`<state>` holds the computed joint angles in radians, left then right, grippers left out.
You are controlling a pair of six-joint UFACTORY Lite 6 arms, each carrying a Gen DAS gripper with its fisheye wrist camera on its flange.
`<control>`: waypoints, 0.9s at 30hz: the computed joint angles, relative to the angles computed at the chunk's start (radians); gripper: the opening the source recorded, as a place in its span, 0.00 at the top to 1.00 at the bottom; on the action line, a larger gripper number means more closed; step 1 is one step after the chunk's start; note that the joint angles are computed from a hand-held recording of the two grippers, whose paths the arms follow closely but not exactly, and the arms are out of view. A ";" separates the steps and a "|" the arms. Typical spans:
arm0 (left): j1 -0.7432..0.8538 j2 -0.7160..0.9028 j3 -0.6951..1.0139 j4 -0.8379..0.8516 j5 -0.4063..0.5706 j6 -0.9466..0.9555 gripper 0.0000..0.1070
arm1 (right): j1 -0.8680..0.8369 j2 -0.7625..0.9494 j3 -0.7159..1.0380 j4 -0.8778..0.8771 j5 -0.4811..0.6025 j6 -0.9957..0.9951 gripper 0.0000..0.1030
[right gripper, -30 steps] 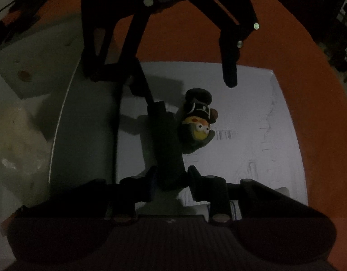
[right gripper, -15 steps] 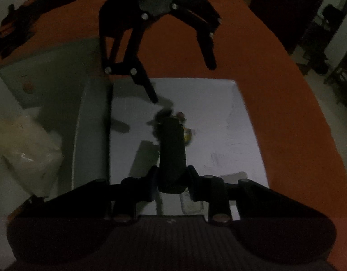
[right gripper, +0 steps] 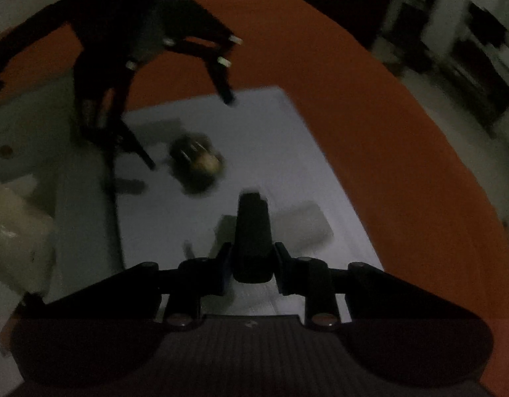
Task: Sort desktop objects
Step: 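Close the left tool on the yellow-faced figurine and lift it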
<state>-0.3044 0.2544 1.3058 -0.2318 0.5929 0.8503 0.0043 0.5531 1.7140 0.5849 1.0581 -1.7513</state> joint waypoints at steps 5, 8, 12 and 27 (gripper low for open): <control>-0.004 0.031 0.041 -0.002 0.026 -0.082 0.04 | -0.109 0.022 0.013 -0.010 -0.029 0.107 0.73; -0.003 0.019 0.029 0.000 0.037 -0.089 0.04 | -0.122 0.002 -0.062 -0.056 -0.112 0.161 0.73; -0.027 -0.001 -0.012 0.129 -0.010 -0.231 0.04 | -0.096 -0.045 -0.145 -0.103 -0.180 0.292 0.71; -0.039 -0.030 -0.023 0.071 0.006 -0.186 0.08 | 0.048 -0.107 -0.250 -0.150 -0.395 0.347 0.51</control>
